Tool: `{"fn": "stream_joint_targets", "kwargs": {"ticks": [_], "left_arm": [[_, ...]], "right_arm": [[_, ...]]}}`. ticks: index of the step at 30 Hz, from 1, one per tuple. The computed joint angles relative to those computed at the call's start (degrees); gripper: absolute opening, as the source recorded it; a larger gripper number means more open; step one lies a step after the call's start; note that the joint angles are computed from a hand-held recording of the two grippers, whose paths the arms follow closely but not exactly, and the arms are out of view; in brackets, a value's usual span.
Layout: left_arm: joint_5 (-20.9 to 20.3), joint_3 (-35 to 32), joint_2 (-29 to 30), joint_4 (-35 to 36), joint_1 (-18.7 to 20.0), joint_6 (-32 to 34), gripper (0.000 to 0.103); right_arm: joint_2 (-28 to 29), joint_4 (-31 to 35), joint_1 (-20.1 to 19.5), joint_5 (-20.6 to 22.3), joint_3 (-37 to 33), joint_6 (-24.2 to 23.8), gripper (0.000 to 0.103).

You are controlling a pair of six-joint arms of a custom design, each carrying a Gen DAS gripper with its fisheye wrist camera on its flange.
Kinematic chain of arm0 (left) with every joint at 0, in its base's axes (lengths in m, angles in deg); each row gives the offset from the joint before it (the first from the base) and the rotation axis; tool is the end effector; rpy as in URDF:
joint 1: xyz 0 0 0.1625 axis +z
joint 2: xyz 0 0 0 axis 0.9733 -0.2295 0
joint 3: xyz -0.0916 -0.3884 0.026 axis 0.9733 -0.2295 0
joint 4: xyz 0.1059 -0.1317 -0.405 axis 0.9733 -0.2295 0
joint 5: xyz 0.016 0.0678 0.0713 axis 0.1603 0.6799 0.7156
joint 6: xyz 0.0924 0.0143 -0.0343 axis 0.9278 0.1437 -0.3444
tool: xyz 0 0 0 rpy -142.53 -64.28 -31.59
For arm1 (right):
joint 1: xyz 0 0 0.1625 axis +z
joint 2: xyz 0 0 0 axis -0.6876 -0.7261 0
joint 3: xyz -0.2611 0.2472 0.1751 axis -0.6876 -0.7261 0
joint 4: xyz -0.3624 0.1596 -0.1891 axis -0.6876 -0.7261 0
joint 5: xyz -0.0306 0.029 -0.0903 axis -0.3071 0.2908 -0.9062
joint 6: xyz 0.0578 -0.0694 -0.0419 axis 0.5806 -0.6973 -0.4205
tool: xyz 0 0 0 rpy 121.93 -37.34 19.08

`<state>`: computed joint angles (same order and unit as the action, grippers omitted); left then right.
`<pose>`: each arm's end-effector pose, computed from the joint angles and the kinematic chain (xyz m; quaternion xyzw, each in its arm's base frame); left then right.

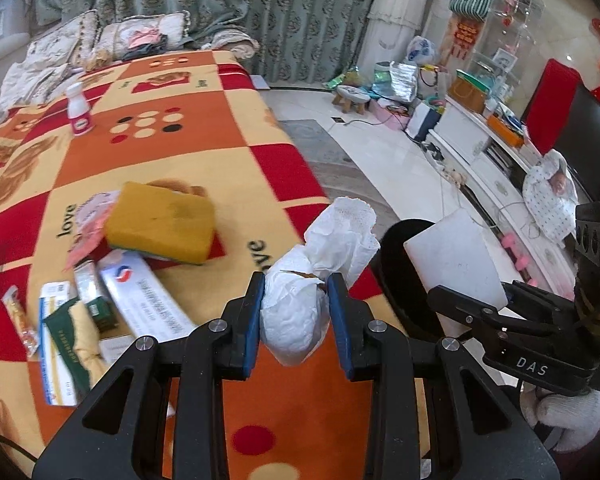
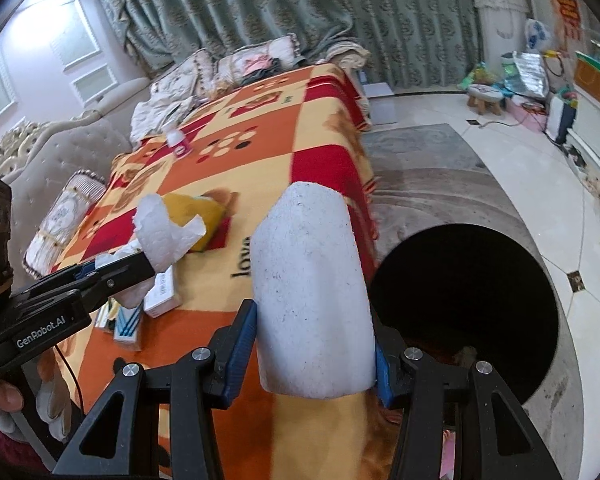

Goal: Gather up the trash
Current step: 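Carry the tissue and foam block over the black trash bin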

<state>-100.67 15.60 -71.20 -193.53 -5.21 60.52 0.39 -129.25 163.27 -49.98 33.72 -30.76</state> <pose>-0.0414 -0.6460 0.3588 0.3442 0.9031 -0.1876 0.1753 0.3969 -0.5628 -0.0425 0.0268 -0.9006 0.3586 0.2441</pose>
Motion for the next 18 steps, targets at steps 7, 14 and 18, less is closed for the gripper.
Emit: {"fn": "stream_joint_targets", "kwargs": {"ticks": [7,14,18], "left_arm": [[-1.3,0.6,1.6,1.0,-1.2,-1.3,0.029],[-2.5,0.4,3.7,2.4,-2.2,-2.8,0.029],[-3.0,0.7,4.6,2.6,-2.8,-3.2,0.029]], "right_arm": [[-3.1,-1.4,-1.0,-2.3,4.5,1.6,0.048],[-5.5,-2.4,-2.6,-2.9,8.3,3.6,0.048],[-6.6,-3.1,-3.4,-3.2,10.1,4.4,0.048]]}}
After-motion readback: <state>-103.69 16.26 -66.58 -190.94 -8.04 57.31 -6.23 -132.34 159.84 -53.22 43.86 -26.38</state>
